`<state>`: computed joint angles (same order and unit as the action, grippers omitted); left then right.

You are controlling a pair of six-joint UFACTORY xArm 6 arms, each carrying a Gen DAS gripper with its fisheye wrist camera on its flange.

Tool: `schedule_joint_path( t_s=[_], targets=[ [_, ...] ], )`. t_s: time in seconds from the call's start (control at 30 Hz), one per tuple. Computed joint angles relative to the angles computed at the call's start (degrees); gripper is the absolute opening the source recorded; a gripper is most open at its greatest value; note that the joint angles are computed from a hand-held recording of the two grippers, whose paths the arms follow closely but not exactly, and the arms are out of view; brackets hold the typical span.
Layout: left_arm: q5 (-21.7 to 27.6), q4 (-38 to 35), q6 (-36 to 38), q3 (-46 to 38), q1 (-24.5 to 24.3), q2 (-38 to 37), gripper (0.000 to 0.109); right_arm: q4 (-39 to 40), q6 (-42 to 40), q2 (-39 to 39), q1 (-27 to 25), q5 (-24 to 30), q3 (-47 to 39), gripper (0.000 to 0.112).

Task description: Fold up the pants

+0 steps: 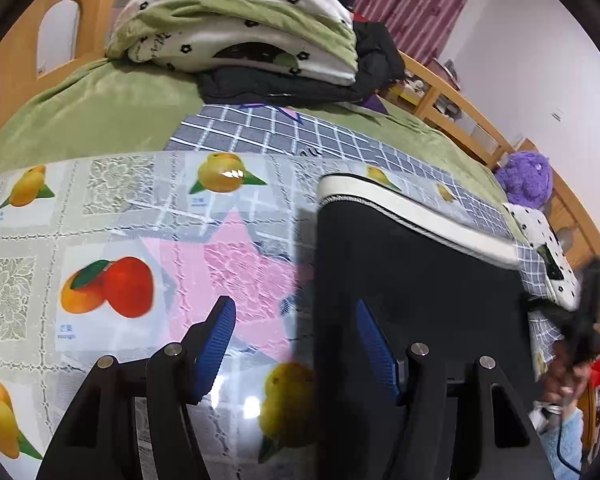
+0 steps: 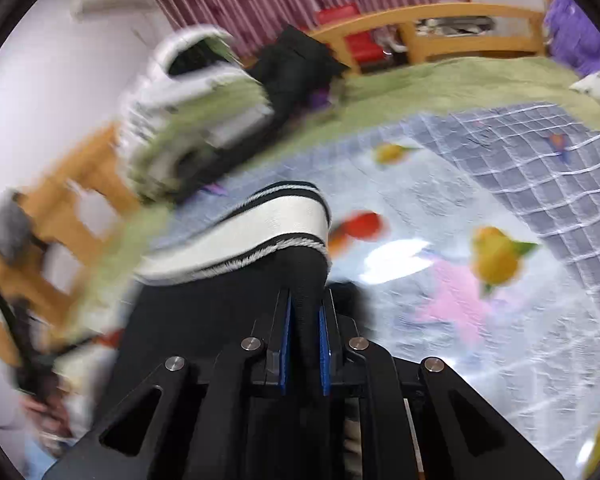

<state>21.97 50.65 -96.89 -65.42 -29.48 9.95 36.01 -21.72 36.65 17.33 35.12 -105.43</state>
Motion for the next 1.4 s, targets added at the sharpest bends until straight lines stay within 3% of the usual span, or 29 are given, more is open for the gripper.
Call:
schedule_joint_path(
  t_s=[0.07,0.17,0.3,0.53,0.63,0.73,0.93,1.03,1.1,1.17,1.27,1.3,1.4],
  targets=[
    [1.3,-3.4,3.5,-0.7,-1.0,0.4,0.061,-0.8,5.4,2.3,-0.8,2.4,-1.7,0.026],
    [4.0,-3.7,5.1,-0.1,-3.4,-1.4,0.061,8.8,-0.6,-2.0,-2.4,5.5,2.7,0.029],
    [8.7,-3.0,5.2,3.1,-7.5,-5.4,0.061,5.3,-3.5,-10.4,-2.2,3.7,12.8,0.029],
    [9.7,-5.6,8.9,10.9,-14.4,-11.6,0.061,8.7,-10.6,-24.5,-2.0,1.7,31.9,0.029],
    [13.7,-6.8,12.5,8.8,-18.0,-9.5,0.061,9.0,-10.4,-26.1,-2.0,1.6,34.9,0.029],
    [21.6,-9.6,16.4,3.4,-19.9,-4.7,0.061,8.7,-9.5,-26.8,-1.9,1.7,36.8,0.029],
    [24.7,-8.9,18.1,-0.3,-20.7,-0.6,0.059,10.1,-9.7,-28.6,-2.1,0.7,39.6,0.029],
    [28.7,-8.9,19.4,-3.4,-20.8,2.0,0.051,10.4,-9.3,-28.2,-2.3,0.7,39.3,0.029],
    [26.6,-8.0,17.7,-3.3,-20.1,2.1,0.036,10.5,-9.1,-27.9,-2.5,1.1,39.1,0.029],
    [26.0,-6.4,16.0,-3.9,-19.7,2.6,0.013,10.1,-8.7,-27.4,-2.5,1.6,38.7,0.029],
    [24.8,3.6,3.8,-1.4,-20.0,-0.5,0.011,10.7,-9.3,-27.4,-2.5,2.0,38.5,0.029],
    [24.0,4.0,2.9,-0.8,-19.8,-1.2,0.011,10.9,-9.7,-27.5,-2.6,2.0,38.5,0.029],
    [24.2,-4.3,7.6,-1.9,-18.6,1.7,0.011,10.9,-10.3,-27.4,-2.3,2.0,38.7,0.029]
  ],
)
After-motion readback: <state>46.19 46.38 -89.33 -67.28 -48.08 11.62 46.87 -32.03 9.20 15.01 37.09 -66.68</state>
